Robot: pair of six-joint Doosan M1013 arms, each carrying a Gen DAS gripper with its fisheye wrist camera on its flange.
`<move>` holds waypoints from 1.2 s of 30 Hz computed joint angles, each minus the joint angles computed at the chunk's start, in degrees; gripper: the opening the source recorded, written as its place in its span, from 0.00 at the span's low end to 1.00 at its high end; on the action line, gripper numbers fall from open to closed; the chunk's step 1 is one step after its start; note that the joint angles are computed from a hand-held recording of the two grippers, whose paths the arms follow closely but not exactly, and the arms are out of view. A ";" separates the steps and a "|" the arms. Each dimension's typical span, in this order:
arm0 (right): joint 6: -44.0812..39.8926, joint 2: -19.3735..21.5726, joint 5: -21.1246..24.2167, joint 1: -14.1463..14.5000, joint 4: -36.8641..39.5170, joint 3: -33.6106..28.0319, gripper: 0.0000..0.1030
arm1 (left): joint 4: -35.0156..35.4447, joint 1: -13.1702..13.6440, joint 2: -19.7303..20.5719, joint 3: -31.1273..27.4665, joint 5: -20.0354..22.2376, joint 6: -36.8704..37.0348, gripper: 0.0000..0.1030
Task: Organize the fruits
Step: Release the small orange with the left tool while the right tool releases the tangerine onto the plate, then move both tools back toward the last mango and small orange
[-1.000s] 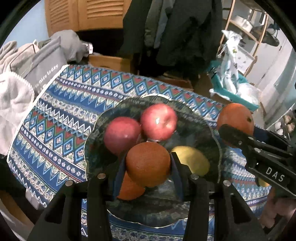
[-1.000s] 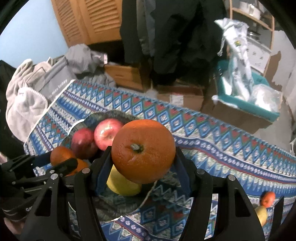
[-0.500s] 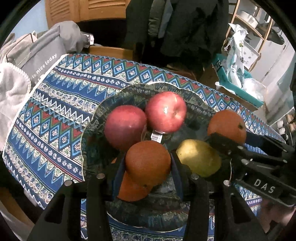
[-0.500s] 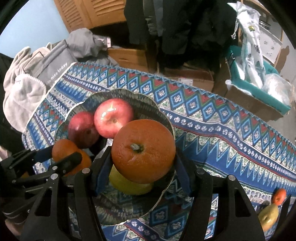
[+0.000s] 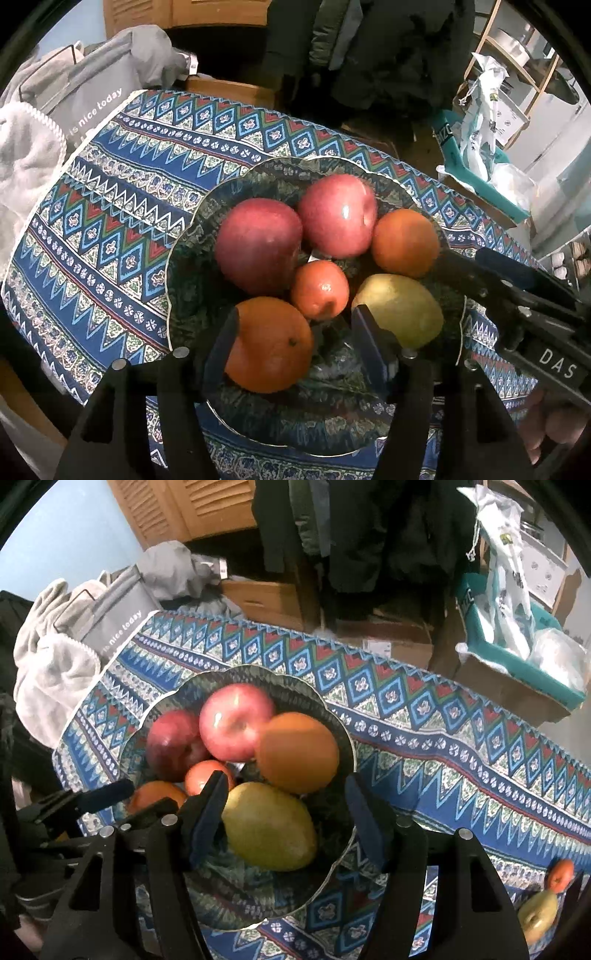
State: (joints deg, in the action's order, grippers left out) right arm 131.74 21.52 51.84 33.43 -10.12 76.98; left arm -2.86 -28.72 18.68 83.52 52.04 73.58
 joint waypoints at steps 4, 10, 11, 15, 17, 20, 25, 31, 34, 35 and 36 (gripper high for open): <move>0.88 -0.24 0.81 0.43 -2.46 -0.28 0.67 | 0.58 -0.36 -0.34 -0.13 -0.11 0.14 0.64; 3.78 -0.92 2.80 1.26 -7.78 -0.45 0.70 | 1.81 -0.94 -1.35 -0.03 -1.16 -0.08 0.70; 4.15 -1.02 3.18 1.36 -8.44 -0.47 0.70 | 2.20 -1.08 -1.54 -0.02 -1.33 -0.13 0.70; 5.47 -1.71 4.70 1.91 -11.63 -0.20 0.71 | 3.83 -1.71 -2.16 -0.02 -1.70 -0.76 0.73; 5.98 -2.16 5.38 2.12 -12.87 0.07 0.71 | 3.98 -1.95 -2.47 0.03 -2.08 -0.75 0.74; 7.12 -3.04 6.12 2.35 -14.49 0.83 0.72 | 4.03 -2.54 -2.78 -0.08 -2.32 -0.35 0.74; 9.46 -4.82 6.99 2.43 -16.22 2.62 0.74 | 4.48 -3.88 -3.09 -0.27 -2.53 0.54 0.74; 12.54 -7.19 8.57 2.46 -18.36 5.00 0.74 | 4.44 -5.81 -3.28 -0.61 -2.37 2.04 0.74; 14.30 -8.47 9.34 2.40 -19.27 6.35 0.74 | 4.69 -6.77 -3.36 -0.74 -2.44 2.95 0.75; 14.85 -8.91 9.48 2.33 -19.47 6.81 0.74 | 4.87 -7.13 -3.38 -0.79 -2.52 3.15 0.77; 15.38 -9.32 9.69 2.26 -19.71 7.24 0.75 | 5.08 -7.48 -3.39 -0.82 -2.63 3.27 0.77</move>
